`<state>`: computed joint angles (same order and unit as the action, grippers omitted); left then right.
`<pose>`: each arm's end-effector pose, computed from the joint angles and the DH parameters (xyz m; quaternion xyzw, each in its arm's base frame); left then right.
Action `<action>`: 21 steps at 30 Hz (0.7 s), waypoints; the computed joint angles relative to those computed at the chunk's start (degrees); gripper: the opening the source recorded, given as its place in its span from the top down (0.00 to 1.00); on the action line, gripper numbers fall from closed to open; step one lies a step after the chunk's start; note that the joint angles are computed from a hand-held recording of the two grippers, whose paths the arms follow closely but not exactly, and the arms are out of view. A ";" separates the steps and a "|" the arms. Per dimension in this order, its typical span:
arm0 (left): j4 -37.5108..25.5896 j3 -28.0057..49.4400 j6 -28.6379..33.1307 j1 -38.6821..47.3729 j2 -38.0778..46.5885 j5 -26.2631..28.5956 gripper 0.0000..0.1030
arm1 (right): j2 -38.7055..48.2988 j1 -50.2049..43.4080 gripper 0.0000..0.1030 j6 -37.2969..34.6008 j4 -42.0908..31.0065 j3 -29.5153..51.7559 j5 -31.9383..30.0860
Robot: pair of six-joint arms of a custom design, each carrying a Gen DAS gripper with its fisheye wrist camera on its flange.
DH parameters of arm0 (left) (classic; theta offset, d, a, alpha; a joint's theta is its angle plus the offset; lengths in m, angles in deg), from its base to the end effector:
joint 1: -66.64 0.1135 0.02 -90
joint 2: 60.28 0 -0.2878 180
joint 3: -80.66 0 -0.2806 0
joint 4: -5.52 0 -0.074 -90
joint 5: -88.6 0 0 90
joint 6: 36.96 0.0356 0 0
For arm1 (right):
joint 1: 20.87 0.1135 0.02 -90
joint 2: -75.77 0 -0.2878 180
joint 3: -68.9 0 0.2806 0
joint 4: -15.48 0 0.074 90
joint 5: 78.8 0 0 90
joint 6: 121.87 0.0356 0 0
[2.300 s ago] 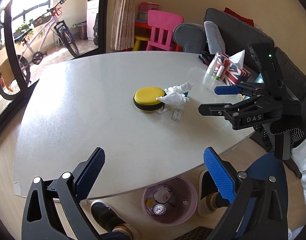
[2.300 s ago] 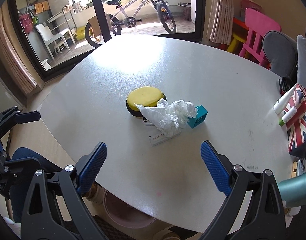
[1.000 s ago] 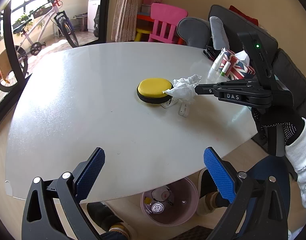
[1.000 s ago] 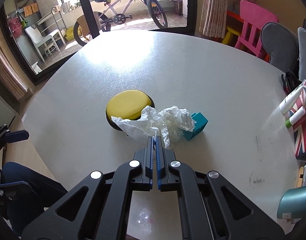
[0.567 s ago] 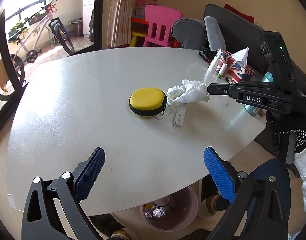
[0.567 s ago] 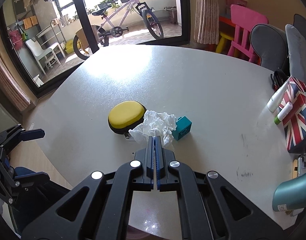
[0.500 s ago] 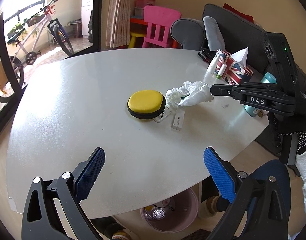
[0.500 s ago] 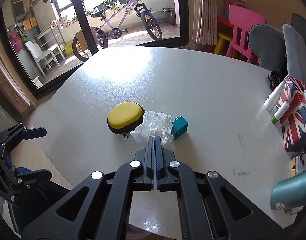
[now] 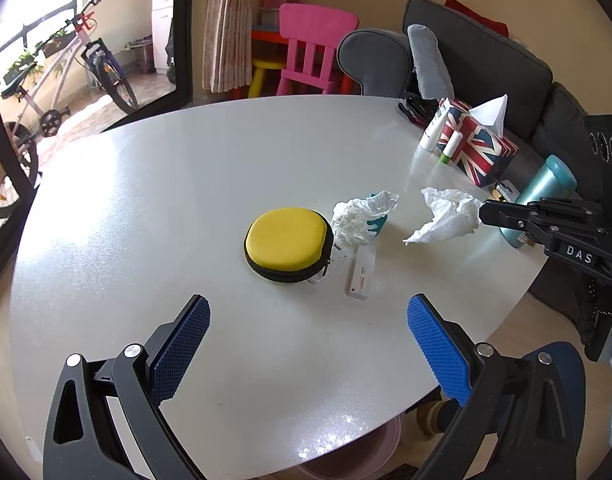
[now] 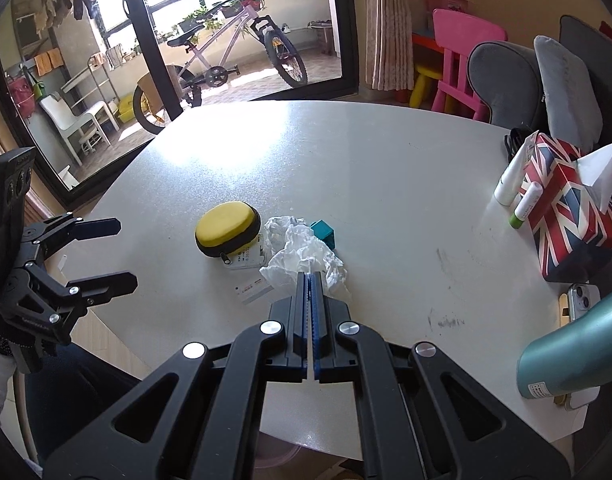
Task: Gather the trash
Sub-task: 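Grasp the yellow zip case with the left gripper while the right gripper holds the tissue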
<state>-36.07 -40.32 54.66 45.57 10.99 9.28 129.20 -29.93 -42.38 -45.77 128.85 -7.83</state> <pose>0.2459 -0.1018 0.2385 0.2145 0.9223 -0.1394 0.2896 0.1889 -0.0184 0.2886 -0.0620 0.9392 0.1045 0.3212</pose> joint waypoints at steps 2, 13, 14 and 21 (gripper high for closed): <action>0.24 1.41 -0.06 0.02 2.25 -0.12 0.07 | -0.16 -0.98 0.99 -0.70 -0.34 -0.03 -0.53; 1.01 9.14 -1.21 0.76 15.96 0.46 0.08 | -0.21 -3.72 0.99 -2.43 -0.92 -0.33 -2.37; 1.25 9.56 -1.36 0.71 16.90 0.23 0.07 | -0.22 -3.90 0.99 -2.50 -0.94 -0.41 -2.50; 0.73 13.38 -2.20 0.60 22.96 -0.62 0.08 | 0.52 -4.80 0.99 -3.10 -0.55 -0.97 -2.96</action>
<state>-35.34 -26.94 52.46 46.17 33.94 8.66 129.72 -34.73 -45.49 -46.32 127.88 -10.79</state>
